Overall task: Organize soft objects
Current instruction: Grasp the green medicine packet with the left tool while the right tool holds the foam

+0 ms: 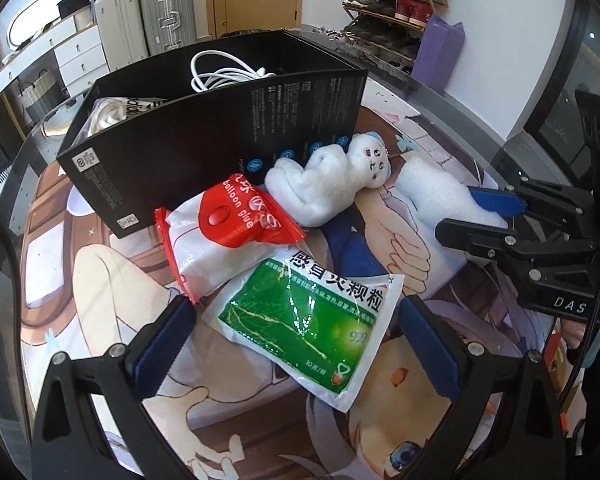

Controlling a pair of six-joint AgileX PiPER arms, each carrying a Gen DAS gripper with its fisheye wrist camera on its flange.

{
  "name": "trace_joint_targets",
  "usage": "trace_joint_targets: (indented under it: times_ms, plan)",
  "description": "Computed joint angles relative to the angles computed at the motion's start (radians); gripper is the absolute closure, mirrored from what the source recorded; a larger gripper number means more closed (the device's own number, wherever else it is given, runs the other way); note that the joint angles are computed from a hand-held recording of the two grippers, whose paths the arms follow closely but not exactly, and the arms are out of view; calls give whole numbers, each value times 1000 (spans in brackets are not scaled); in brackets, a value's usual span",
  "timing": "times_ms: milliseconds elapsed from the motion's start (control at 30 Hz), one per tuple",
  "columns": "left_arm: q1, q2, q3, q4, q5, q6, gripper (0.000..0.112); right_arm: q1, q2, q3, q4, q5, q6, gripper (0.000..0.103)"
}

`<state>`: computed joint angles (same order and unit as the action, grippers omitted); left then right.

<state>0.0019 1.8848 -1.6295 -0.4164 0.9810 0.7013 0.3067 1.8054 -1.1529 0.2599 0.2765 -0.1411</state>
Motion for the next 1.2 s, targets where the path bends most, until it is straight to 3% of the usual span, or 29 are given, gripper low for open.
trace_joint_targets:
  times_ms: [133,567,967,1200]
  plan:
    - [-15,-22,34,30,-45,0,20,-1,-1,0,1,1,1,60]
    - [23,-60,78,-33,-53,85,46,6,3,2,40,-8,-47,59]
    - [46,-104,142,-89,-49,151,63,12,0,8,56,-17,-64,60]
    - [70,-135,167,-142,-40,196,65,21,-16,24,79,-39,-89,60]
